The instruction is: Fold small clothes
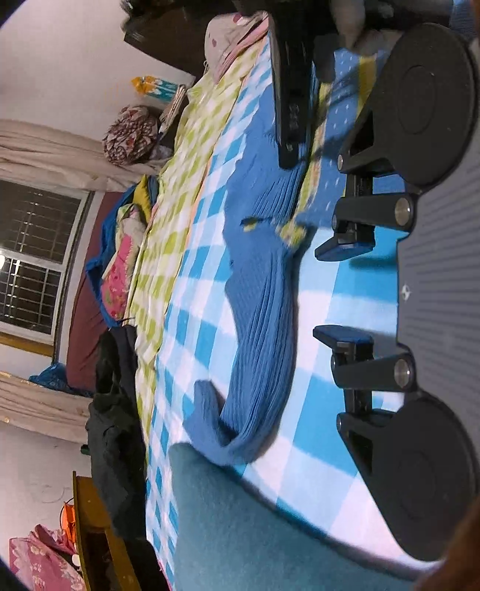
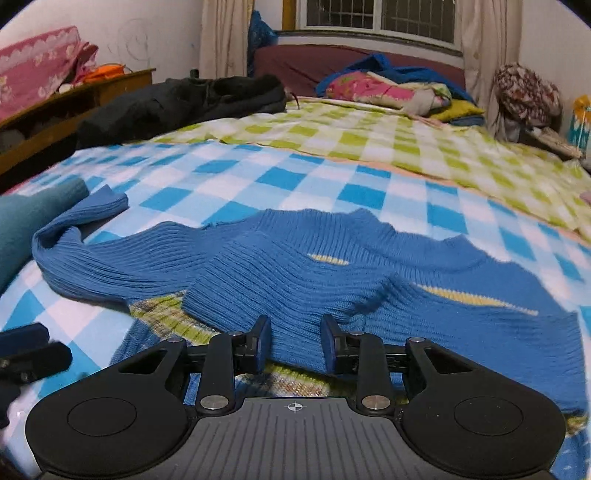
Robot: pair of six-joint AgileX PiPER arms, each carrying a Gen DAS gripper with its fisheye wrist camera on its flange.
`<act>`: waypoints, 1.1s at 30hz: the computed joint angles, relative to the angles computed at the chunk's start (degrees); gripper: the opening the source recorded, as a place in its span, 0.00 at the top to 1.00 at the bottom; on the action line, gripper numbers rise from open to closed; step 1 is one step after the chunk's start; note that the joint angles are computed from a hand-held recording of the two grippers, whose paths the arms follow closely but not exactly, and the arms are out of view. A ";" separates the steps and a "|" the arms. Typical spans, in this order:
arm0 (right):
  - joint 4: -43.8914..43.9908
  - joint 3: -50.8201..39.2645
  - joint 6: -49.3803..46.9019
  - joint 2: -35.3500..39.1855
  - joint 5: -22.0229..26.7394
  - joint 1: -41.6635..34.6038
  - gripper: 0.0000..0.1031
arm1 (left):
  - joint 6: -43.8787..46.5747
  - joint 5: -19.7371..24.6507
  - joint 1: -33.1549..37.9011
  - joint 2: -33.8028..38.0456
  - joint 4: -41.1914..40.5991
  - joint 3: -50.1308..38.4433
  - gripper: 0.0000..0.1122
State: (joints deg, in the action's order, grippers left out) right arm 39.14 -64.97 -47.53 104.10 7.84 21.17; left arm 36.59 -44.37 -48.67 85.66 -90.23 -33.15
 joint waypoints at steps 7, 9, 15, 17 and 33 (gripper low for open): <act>-7.02 -7.00 12.30 1.36 6.93 4.13 0.71 | -3.40 0.72 2.88 -3.37 3.13 4.16 0.62; -6.52 -12.67 14.78 4.37 11.48 6.08 0.71 | -4.34 0.69 3.55 -4.12 4.03 5.15 0.62; -5.15 -32.43 24.56 16.49 23.29 10.42 0.71 | -6.25 -0.40 4.94 -4.59 6.10 7.28 0.62; -5.29 -39.84 29.46 21.24 27.02 11.00 0.71 | -7.24 -0.66 5.38 -4.69 6.84 8.06 0.62; -2.92 -79.08 52.31 45.22 44.20 11.92 0.62 | -16.93 0.38 11.61 -6.73 13.55 13.43 0.62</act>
State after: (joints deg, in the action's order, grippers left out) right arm 36.22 -144.04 4.78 149.32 52.05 33.08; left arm 19.66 -43.99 -37.06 78.93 -76.68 -19.72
